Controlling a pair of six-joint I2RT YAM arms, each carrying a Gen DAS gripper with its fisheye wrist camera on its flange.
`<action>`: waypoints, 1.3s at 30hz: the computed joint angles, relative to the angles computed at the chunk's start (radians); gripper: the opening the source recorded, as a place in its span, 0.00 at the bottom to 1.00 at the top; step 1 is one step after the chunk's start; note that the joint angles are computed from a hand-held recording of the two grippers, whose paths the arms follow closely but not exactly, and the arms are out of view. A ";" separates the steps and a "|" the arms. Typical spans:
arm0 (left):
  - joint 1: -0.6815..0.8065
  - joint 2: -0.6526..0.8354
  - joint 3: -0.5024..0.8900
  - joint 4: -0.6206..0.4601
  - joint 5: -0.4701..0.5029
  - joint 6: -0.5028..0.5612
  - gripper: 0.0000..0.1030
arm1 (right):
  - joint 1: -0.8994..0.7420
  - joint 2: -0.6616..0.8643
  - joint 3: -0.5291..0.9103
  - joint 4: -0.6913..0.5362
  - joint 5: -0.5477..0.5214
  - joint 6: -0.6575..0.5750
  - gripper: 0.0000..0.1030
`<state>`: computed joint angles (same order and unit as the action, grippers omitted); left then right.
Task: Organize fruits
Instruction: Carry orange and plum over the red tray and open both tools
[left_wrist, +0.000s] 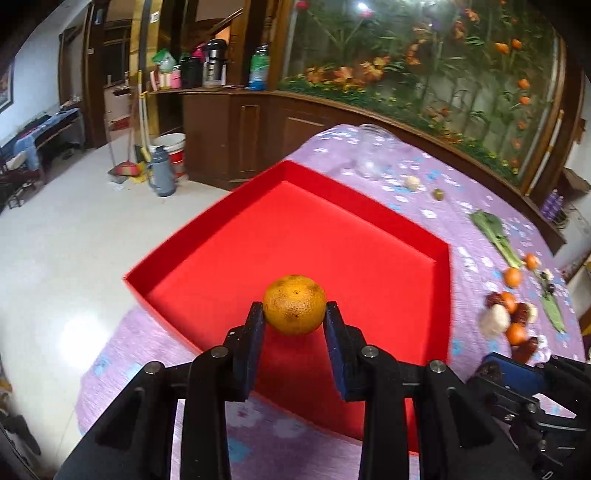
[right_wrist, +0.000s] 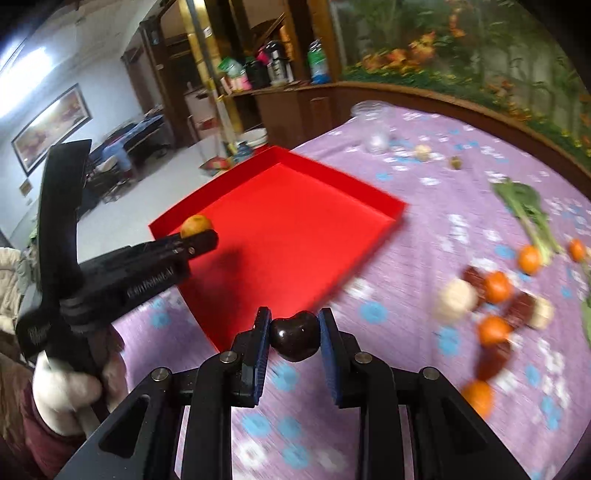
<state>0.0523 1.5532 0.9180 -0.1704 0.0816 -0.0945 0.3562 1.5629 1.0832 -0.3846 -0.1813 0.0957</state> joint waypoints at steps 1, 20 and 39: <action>0.005 0.012 0.005 0.003 -0.008 0.003 0.30 | 0.013 0.048 0.041 -0.004 -0.004 0.007 0.28; 0.036 0.031 0.010 0.033 -0.032 0.038 0.45 | 0.089 0.270 0.229 -0.033 0.010 0.025 0.30; -0.241 -0.170 -0.008 -0.034 -0.006 -0.058 0.59 | -0.282 -0.406 -0.360 0.186 -0.002 0.140 0.91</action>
<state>-0.1887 1.3834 0.9104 -0.2042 0.0756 -0.1528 0.0745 1.1569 0.7234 -0.1983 -0.1837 0.2362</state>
